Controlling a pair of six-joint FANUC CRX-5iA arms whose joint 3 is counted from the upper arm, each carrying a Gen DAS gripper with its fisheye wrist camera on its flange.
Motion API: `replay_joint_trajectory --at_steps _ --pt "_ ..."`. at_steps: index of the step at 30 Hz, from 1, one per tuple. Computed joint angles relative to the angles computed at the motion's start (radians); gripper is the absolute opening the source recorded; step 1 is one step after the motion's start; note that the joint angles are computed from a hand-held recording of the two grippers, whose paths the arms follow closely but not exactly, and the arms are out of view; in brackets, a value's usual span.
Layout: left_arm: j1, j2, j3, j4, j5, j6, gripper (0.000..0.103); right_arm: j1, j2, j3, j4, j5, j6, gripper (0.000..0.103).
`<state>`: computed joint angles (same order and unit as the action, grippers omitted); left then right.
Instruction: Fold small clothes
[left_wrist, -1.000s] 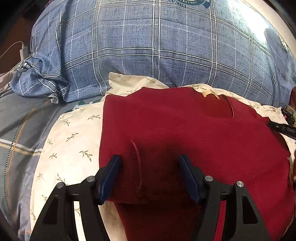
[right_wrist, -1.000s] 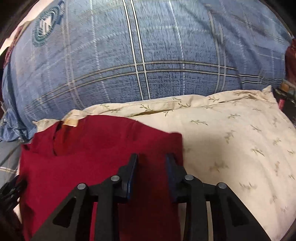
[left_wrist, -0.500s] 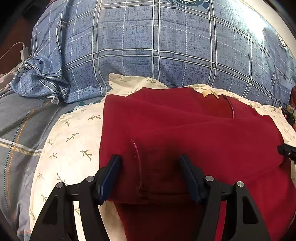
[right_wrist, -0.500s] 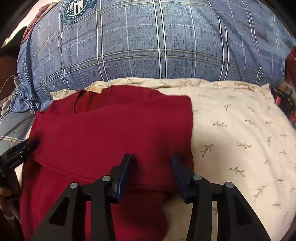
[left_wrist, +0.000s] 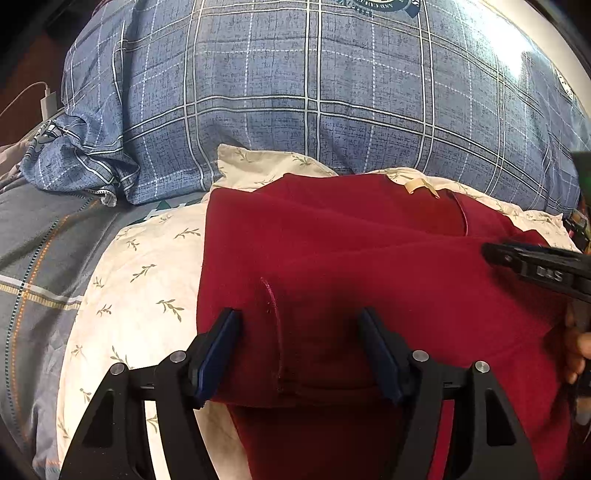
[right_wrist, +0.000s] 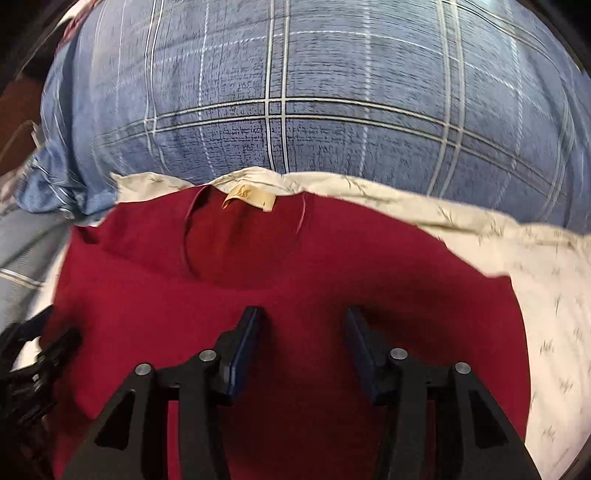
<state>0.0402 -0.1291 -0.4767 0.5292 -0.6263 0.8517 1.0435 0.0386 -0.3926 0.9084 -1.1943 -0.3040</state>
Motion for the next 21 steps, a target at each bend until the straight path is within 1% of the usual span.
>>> replay_joint_trajectory --at_steps 2,4,5,8,12,13,15,16,18,20,21 --pt "0.000 0.002 -0.001 0.003 0.002 -0.004 0.068 -0.012 0.003 0.004 0.002 0.007 0.004 0.052" --pt "0.000 0.000 -0.002 0.004 0.003 -0.005 0.069 -0.019 -0.026 -0.021 0.005 0.043 -0.014 0.052" --pt "-0.001 0.000 -0.002 0.002 0.004 -0.004 0.068 -0.010 -0.046 -0.035 0.004 0.044 -0.035 0.052" --pt "-0.002 -0.003 -0.004 -0.001 0.008 -0.002 0.069 0.049 -0.085 -0.061 0.005 -0.025 -0.083 0.053" --pt "-0.002 -0.007 -0.007 -0.003 0.011 0.000 0.069 0.159 -0.117 -0.094 -0.020 -0.170 -0.144 0.054" --pt "-0.002 -0.009 -0.009 -0.003 0.012 0.000 0.069 0.177 -0.123 -0.105 -0.026 -0.194 -0.167 0.054" --pt "-0.003 -0.014 -0.012 -0.009 0.018 0.003 0.069 0.206 -0.138 -0.133 -0.052 -0.219 -0.190 0.057" --pt "-0.003 -0.017 -0.015 -0.010 0.022 0.001 0.069 0.204 -0.138 -0.135 -0.065 -0.214 -0.183 0.057" --pt "-0.005 -0.031 -0.025 -0.019 0.036 0.001 0.069 0.227 -0.178 -0.171 -0.055 -0.199 -0.226 0.057" --pt "0.001 -0.056 -0.040 -0.024 0.036 0.006 0.069 0.272 -0.213 -0.186 -0.061 -0.231 -0.288 0.057" --pt "0.009 -0.077 -0.054 -0.014 0.028 -0.005 0.069 0.313 -0.234 -0.202 -0.056 -0.264 -0.328 0.058"
